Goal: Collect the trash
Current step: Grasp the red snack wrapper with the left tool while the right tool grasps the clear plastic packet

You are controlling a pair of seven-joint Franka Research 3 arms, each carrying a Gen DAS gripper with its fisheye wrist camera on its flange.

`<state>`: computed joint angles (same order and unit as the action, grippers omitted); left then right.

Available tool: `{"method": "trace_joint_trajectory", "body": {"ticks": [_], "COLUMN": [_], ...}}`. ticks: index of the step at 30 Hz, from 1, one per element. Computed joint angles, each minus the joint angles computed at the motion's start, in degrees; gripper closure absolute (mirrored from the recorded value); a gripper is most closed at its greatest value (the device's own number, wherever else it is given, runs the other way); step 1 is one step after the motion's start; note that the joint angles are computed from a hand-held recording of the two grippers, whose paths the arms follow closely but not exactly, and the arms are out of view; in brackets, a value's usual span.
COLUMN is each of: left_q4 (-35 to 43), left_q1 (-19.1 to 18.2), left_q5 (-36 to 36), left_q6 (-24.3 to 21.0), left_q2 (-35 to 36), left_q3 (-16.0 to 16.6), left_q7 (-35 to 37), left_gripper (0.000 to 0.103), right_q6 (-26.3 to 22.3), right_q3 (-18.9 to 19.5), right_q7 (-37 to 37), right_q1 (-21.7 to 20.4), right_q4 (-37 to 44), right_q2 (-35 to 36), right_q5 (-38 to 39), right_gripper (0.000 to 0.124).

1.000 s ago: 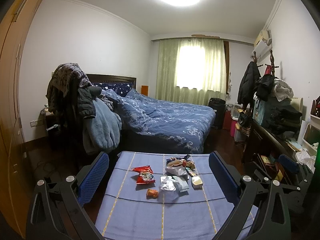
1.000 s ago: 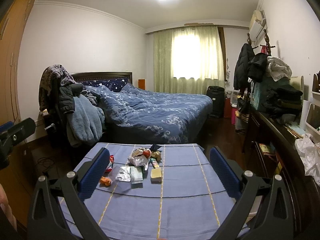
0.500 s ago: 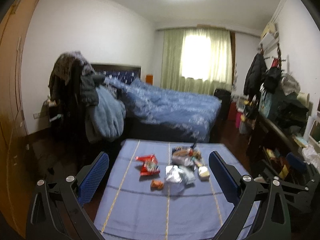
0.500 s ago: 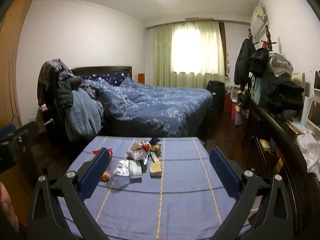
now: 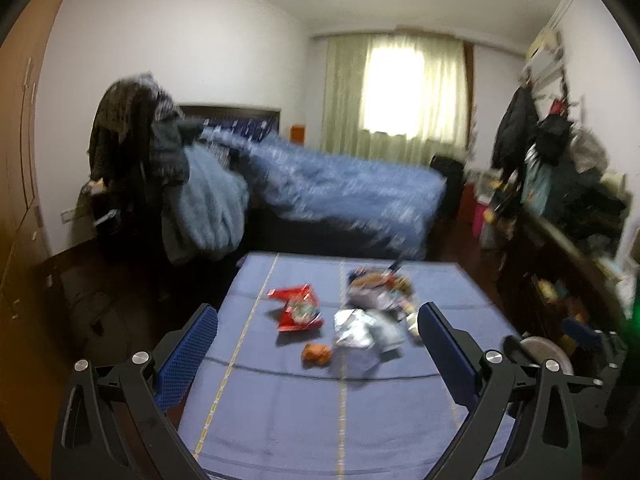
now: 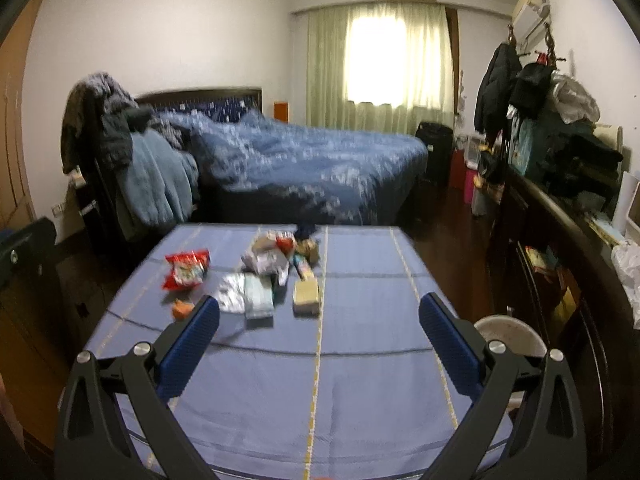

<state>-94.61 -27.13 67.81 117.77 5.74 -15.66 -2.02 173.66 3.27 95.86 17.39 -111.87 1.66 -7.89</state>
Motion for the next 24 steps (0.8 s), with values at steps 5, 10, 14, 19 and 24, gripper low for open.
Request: {"method": "trace_joint_trajectory", "body": {"ticks": [5, 10, 14, 19, 24], "left_q4": [3.99, 8.82, 12.70, 23.41, 32.89], "left_q1": [4.05, 6.60, 9.30, 13.13, 10.46], "left_q5": [-13.96, -24.54, -30.78, -41.78, -41.16], "left_q6": [5.91, 10.39, 13.39, 10.80, 5.50], "left_q2": [6.47, 13.23, 16.94, 25.64, 31.61], "left_q3": [2.48, 5.22, 8.04, 8.30, 10.48], "left_q7": [7.70, 14.84, 14.07, 19.78, 24.39], "left_gripper": [0.004, 0.004, 0.004, 0.003, 0.009], "right_q6": [-8.28, -13.34, -15.72, -17.61, -22.85], "right_q3": [0.17, -1.14, -1.34, -1.31, 0.69], "right_q7": [-4.20, -5.57, -7.42, -9.43, -14.81], "right_q1": [0.40, 1.64, 1.99, 2.66, 2.35], "right_q4": [6.88, 12.56, 16.31, 22.01, 29.69], "right_q2": [6.39, 11.38, 14.27, 18.47, 23.45], "right_q5": [4.88, 6.11, 7.58, 8.89, 12.90], "right_gripper": [0.024, 0.024, 0.024, 0.024, 0.024]}}
